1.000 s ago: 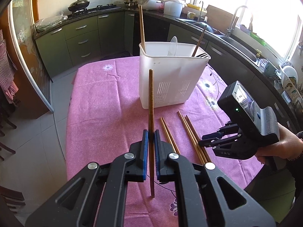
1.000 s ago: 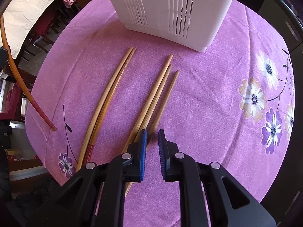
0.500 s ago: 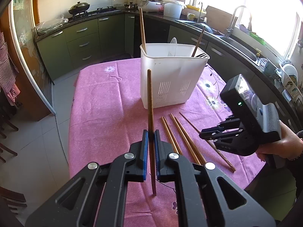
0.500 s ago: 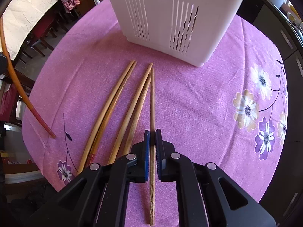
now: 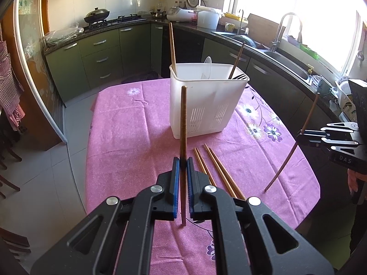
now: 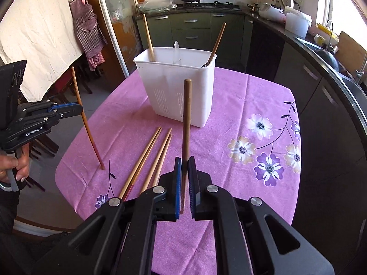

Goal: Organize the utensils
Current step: 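Lift the chopstick upright with the left gripper while the right gripper grasps another chopstick, then lower both held chopsticks into the white holder and open both grippers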

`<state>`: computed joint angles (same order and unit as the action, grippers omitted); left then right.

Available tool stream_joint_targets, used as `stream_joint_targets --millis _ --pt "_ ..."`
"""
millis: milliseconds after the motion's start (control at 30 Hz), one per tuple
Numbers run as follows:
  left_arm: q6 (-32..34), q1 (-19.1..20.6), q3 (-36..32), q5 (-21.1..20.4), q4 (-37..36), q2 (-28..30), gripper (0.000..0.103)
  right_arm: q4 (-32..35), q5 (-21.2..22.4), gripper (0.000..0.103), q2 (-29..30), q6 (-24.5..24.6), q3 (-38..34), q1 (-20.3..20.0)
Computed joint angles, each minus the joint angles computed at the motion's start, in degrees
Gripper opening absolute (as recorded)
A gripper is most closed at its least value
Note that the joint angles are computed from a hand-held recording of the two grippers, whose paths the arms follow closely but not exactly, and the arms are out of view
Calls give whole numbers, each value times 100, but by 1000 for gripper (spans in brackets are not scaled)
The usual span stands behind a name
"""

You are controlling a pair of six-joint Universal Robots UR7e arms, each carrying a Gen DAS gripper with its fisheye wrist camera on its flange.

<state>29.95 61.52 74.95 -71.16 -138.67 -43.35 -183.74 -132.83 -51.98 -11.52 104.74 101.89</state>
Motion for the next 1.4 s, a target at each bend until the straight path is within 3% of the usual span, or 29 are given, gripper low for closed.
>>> stream_joint_targets --millis 233,867,1400 --pt "121 -47 223 71 -185 -103 6 -307 96 7 -130 -35 312 -22" --pt "181 -113 269 77 -202 -178 6 -317 279 7 -188 -54 282 -60" --pt "23 -398 -650 -297 434 -20 6 65 466 7 -369 -304 -503 330"
